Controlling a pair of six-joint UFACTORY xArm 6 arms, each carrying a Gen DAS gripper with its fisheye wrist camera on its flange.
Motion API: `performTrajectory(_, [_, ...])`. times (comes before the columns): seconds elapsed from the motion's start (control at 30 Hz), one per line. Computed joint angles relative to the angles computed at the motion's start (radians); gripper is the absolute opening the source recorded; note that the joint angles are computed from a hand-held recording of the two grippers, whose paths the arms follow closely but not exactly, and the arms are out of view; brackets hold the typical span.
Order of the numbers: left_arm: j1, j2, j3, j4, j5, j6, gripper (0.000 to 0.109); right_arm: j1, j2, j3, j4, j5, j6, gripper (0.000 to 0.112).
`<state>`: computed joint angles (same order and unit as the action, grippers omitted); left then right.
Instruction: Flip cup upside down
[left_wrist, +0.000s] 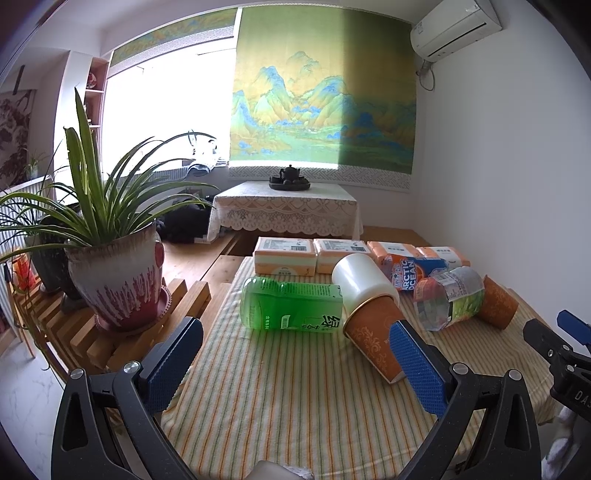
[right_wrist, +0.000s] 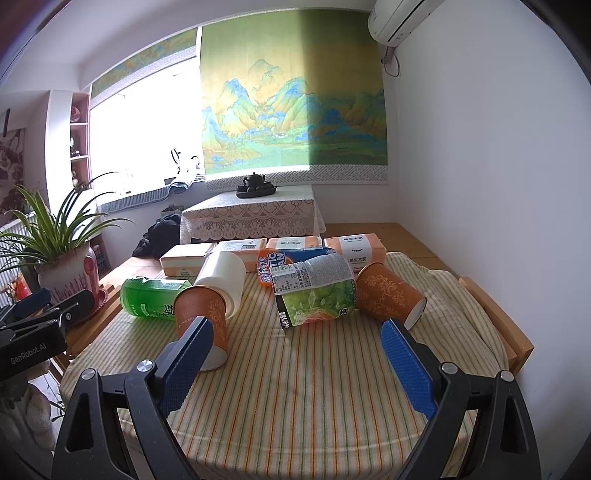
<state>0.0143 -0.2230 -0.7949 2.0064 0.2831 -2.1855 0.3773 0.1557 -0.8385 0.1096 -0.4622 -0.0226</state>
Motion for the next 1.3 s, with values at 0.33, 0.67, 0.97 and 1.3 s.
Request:
performTrajectory(0.33, [0.002,0.004,-0.002,0.003,-0.003,-0.003,0.102,0.002,0.002,-0.004,0.008,0.006,-0.007,0.09])
performTrajectory(0.67, [0.003,0.01,-0.007,0.0,-0.007,0.0,0.102,0.011,0.005,-0.008,0.035,0.005,-0.027,0.09])
performTrajectory(0.97, [0.01,0.03,-0.022,0.01,-0.014,-0.009,0.102,0.015,0.012,-0.019,0.04,0.013,-0.04,0.09])
performTrajectory(1.3, [0.037,0.06,-0.044,0.027,-0.05,-0.014,0.102,0.005,0.039,-0.071,-0.037,0.072,0.016,0.091])
